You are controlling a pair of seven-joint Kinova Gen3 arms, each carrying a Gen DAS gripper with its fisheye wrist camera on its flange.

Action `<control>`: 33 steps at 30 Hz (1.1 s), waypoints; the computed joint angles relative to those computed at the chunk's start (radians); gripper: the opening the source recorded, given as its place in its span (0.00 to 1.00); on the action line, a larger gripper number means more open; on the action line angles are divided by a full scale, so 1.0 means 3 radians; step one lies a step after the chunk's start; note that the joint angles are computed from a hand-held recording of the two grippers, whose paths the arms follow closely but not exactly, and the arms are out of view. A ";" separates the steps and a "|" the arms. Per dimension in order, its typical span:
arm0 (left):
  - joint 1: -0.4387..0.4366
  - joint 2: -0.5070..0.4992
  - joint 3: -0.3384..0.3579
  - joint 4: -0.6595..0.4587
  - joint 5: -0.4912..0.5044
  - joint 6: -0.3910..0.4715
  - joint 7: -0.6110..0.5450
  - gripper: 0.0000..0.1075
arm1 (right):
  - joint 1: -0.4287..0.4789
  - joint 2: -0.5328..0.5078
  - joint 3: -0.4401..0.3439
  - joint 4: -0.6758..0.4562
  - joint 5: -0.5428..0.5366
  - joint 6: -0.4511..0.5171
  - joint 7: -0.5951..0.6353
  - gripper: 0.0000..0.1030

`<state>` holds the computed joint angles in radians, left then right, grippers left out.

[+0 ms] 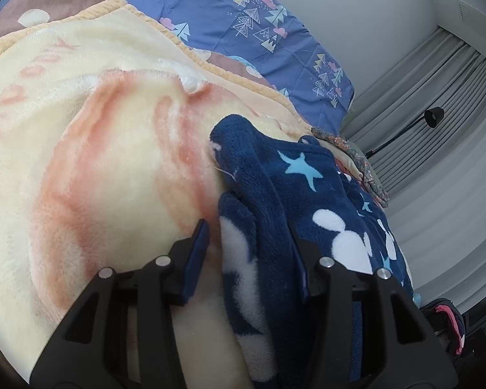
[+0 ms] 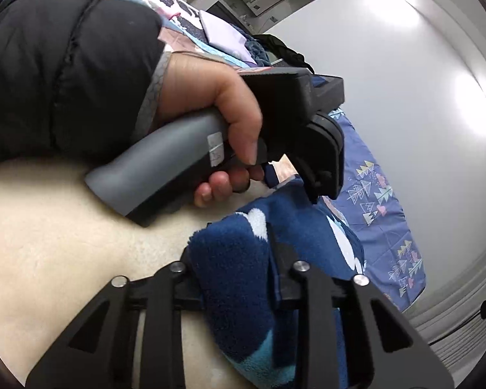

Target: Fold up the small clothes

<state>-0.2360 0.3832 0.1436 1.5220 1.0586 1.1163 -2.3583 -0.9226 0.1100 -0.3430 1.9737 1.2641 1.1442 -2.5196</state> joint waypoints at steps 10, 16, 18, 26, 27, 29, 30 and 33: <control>0.0710 -0.0162 -0.0897 -0.0209 0.0281 0.0307 0.0371 0.25 | 0.0381 -0.0641 0.0051 -0.0163 -0.0492 -0.0533 -0.0135 0.21; 0.0928 -0.0361 -0.0676 -0.0758 0.0040 0.0237 0.0804 0.25 | 0.0723 -0.1301 0.0005 -0.0149 -0.0757 -0.0687 -0.0464 0.21; 0.1229 -0.0377 -0.0736 -0.1059 -0.0231 0.0202 0.1044 0.25 | 0.0802 -0.1562 0.0107 -0.0103 -0.0988 -0.0816 -0.0511 0.21; 0.2436 -0.0003 -0.0976 -0.2294 -0.1315 0.0329 0.1913 0.26 | 0.1023 -0.2434 0.0892 0.0169 -0.1720 -0.1291 -0.0369 0.20; 0.2588 0.0076 -0.0992 -0.2449 -0.1451 0.0359 0.1983 0.26 | 0.1042 -0.2565 0.1009 0.0246 -0.1812 -0.1349 -0.0361 0.20; 0.2876 0.0251 -0.1032 -0.2758 -0.1722 0.0422 0.2138 0.25 | 0.0998 -0.2762 0.1249 0.0363 -0.1971 -0.1438 -0.0295 0.20; 0.2983 0.0336 -0.1040 -0.2912 -0.1858 0.0503 0.2225 0.26 | 0.1014 -0.2878 0.1403 0.0409 -0.2085 -0.1481 -0.0244 0.20; 0.3224 0.0642 -0.0923 -0.3375 -0.2264 0.0672 0.2422 0.26 | 0.0895 -0.3201 0.1866 0.0536 -0.2370 -0.1574 -0.0045 0.20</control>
<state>0.7314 0.5758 -0.1334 0.5094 0.3793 1.3178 -1.6318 -0.6541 -0.8503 0.2169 2.1344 0.5532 0.6719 -2.5332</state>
